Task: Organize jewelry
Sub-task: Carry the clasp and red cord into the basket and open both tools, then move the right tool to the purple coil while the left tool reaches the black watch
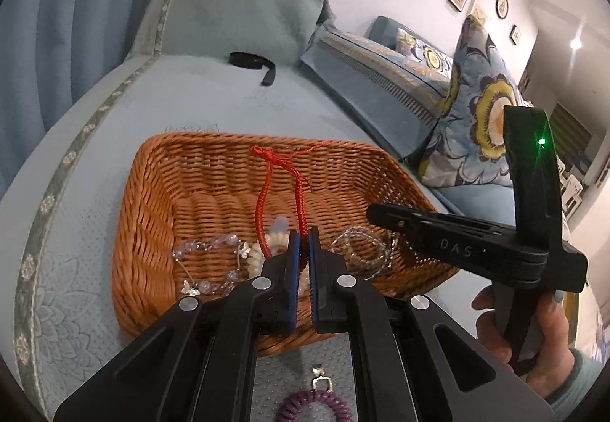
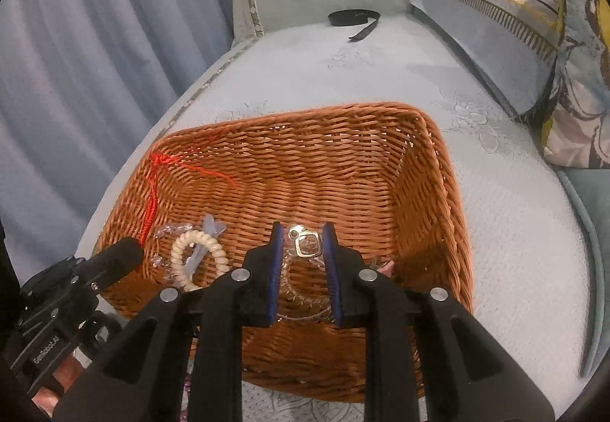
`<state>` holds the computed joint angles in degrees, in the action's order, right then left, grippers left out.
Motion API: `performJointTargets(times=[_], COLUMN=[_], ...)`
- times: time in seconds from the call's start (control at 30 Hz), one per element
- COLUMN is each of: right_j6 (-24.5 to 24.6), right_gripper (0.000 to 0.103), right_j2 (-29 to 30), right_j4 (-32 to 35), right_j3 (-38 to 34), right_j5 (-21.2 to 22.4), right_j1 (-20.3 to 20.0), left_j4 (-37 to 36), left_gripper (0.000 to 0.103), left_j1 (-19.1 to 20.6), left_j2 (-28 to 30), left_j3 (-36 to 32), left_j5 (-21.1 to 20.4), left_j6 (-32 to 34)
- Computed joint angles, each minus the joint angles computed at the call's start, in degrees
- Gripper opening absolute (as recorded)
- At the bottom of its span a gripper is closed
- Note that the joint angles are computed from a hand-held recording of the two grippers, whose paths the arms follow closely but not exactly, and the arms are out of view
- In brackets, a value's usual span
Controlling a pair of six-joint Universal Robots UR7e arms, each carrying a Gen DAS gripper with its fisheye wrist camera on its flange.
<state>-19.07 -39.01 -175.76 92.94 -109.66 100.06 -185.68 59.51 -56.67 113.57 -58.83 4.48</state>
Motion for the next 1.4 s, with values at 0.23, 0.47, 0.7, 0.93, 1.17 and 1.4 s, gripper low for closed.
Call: performJointTargets(times=[0.23,0.47,0.7,0.93,1.17,1.4], right_j6=[-0.8,-3.9,-5.2,-5.6,-4.8,-2.3], right_gripper=[0.035,0.055,0.055,0.055,0.054,0.050], right_j2=[0.2,-1.4,-6.3,-11.5,-11.2,-8.4], right_j4=[0.2,-5.2,-8.7,-11.2,-13.2,-14.0], right_j3=[-0.3,3.3,10.3,18.2,22.4,23.4], right_j5=[-1.1,-1.0,2.1,5.6,5.6,5.0], right_j1=[0.4,1.3,2.6,4.1,4.5,3.4], left_j4=[1.3,-1.7,-5.8,-10.7,-11.8,-10.0], left_gripper=[0.008,0.026,0.048,0.053,0.055,0.055], left_j1=[0.5,-1.4,-5.5,-11.3,-13.6,-9.5], left_j2=[-0.1,-2.6,-8.4,-18.0,-25.7,-25.4], left_j3=[-0.5,2.8,9.5,19.3,27.0,27.6], left_j5=[0.8,0.7,1.8,5.3,9.1,11.0], left_j6=[-2.1,-0.3,0.4,-0.3,-4.3,-7.3])
